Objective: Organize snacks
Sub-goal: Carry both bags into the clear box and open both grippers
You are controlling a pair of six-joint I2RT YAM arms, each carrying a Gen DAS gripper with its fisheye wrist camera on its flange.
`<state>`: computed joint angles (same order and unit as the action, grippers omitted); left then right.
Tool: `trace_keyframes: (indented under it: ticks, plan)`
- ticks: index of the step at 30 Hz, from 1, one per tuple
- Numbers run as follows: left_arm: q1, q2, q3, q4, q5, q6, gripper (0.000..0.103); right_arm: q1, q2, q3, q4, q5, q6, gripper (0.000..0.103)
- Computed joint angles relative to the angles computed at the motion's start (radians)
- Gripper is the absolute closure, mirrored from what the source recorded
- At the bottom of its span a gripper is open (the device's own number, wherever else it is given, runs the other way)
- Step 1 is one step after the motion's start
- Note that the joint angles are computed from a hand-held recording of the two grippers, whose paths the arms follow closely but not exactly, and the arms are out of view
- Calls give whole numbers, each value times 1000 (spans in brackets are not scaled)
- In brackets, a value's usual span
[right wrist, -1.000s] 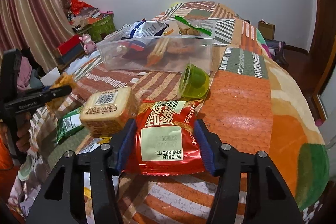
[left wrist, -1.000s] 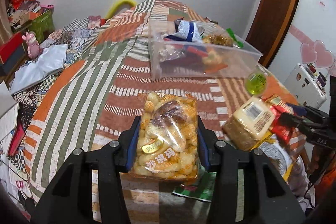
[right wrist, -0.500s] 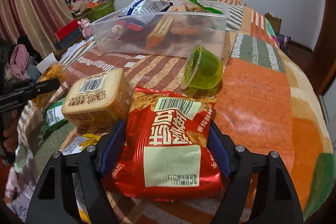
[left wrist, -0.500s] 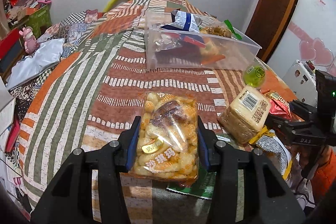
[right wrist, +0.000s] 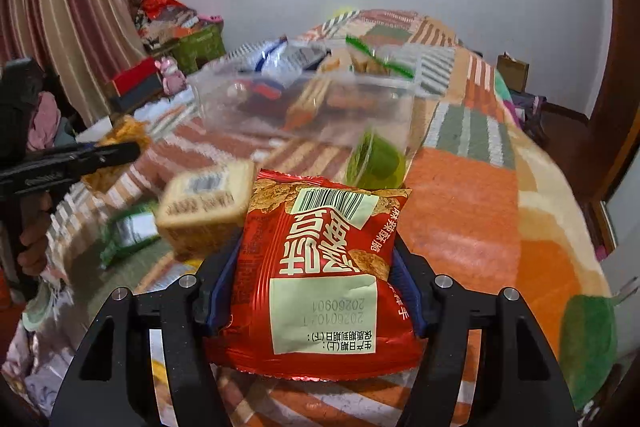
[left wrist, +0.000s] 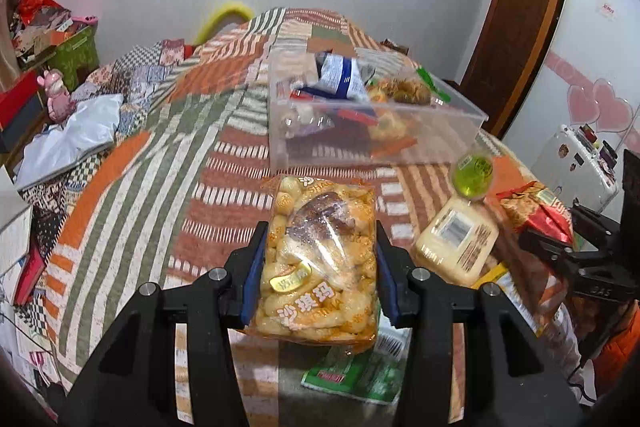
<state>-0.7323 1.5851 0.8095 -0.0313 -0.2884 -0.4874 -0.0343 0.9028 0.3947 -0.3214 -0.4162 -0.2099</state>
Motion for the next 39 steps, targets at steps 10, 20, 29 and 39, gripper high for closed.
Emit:
trace_keyframes:
  ticks: [10,20,29,39]
  plan:
    - [40,55,169,-40,4,35,56,-4,80,152,63,-27,52,40]
    - [110,210,399,-85,29,81,56,31,322,318,172,-24,105,40]
    - [183,423,634,-163,66,102,56,101,550,477,208,0,122,40]
    - [230,580,810,-208,98,109,58,178,741,618,184,49,86,39]
